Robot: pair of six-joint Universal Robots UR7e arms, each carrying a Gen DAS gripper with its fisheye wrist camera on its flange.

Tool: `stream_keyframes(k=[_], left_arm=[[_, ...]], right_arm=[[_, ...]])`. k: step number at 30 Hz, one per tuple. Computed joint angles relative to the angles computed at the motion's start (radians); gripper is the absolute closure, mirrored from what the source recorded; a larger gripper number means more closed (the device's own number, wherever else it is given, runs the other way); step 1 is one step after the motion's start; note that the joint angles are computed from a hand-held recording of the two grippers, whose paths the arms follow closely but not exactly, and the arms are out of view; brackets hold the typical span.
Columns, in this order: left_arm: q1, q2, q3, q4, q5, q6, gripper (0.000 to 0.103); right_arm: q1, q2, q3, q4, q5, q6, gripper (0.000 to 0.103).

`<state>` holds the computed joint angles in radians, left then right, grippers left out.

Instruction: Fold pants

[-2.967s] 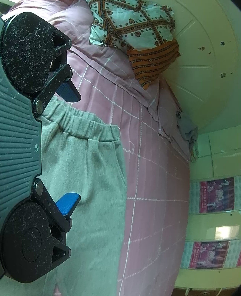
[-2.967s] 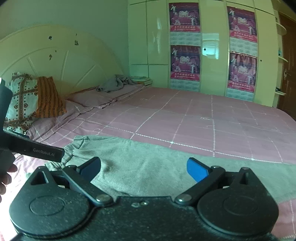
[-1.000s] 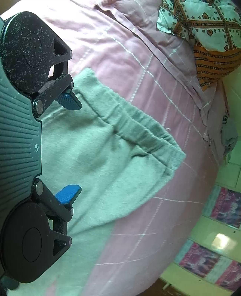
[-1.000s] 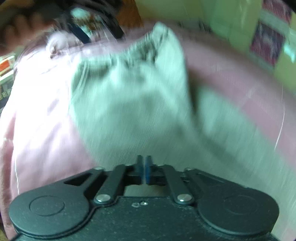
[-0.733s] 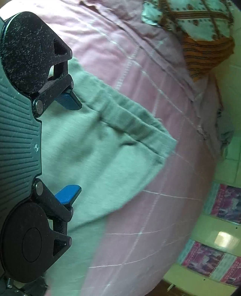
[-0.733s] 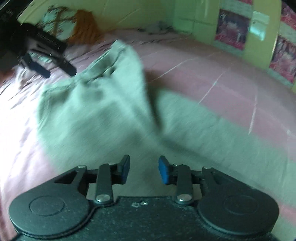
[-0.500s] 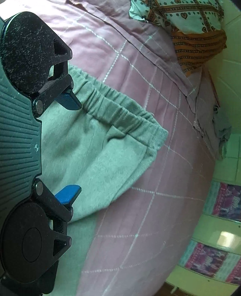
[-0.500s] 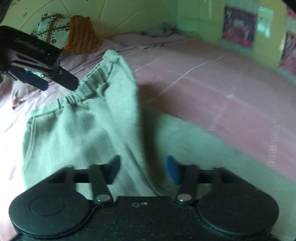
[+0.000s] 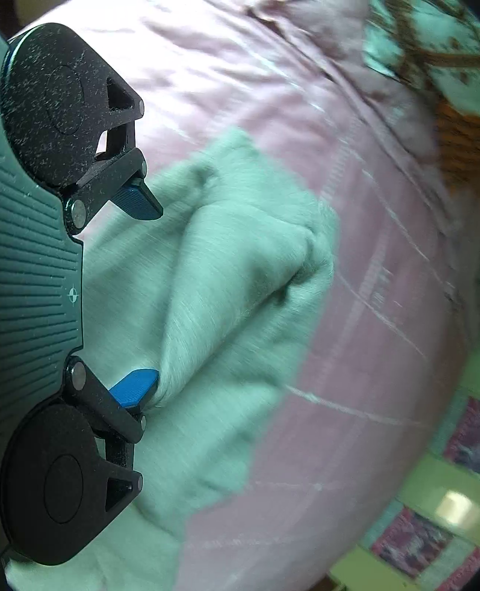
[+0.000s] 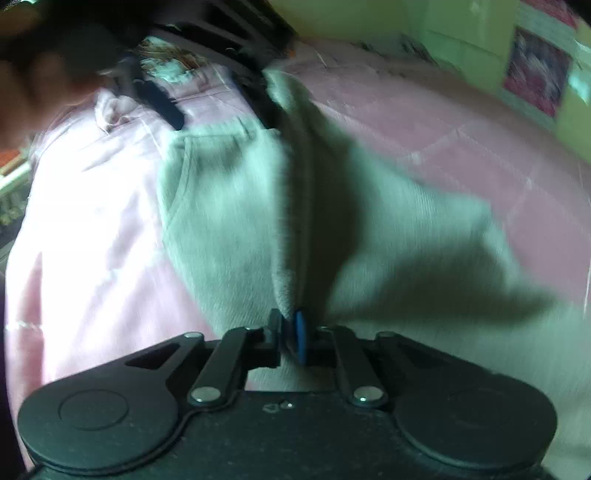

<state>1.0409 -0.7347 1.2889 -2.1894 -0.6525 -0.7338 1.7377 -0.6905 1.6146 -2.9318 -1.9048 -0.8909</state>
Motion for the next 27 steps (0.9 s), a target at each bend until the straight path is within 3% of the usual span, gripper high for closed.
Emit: stream_keyframes(k=[2,3,4,8,13,17,22,23,26,27], left_arm=[[0.016,-0.023,0.039,-0.014,-0.039,-0.042,0.016],[0.024,-0.037,0.059,-0.032,-0.066,-0.065,0.016],[0.030,-0.050,0.081,-0.060,-0.084,-0.077,0.016],[0.046,-0.108,0.186,-0.242,-0.166,-0.111,0.016],[0.049,-0.129,0.244,-0.355,-0.195,-0.118,0.016],[0.041,-0.129,0.266,-0.446,-0.197,-0.102,0.016],[0.035,-0.123,0.265,-0.480,-0.194,-0.071,0.016],[0.040,-0.123,0.264,-0.473,-0.206,-0.084,0.019],[0.065,-0.115,0.269,-0.491,-0.272,-0.116,0.058],[0.071,-0.113,0.268,-0.491,-0.282,-0.133,0.062]], right_arm=[[-0.007,-0.027,0.018,0.004,0.034,0.087,0.069],[-0.014,-0.048,0.021,0.032,0.066,0.148,0.067],[-0.025,-0.073,0.039,0.031,0.093,0.207,0.066],[-0.052,-0.117,0.050,0.040,0.067,0.338,0.064],[-0.073,-0.153,0.050,0.070,0.033,0.481,0.059],[-0.089,-0.176,0.055,0.082,0.053,0.603,0.059],[-0.089,-0.162,0.034,0.065,0.051,0.649,0.060],[-0.088,-0.159,0.032,0.056,0.046,0.653,0.060],[-0.092,-0.149,0.025,0.038,0.038,0.690,0.062],[-0.094,-0.152,0.028,0.032,0.037,0.709,0.062]])
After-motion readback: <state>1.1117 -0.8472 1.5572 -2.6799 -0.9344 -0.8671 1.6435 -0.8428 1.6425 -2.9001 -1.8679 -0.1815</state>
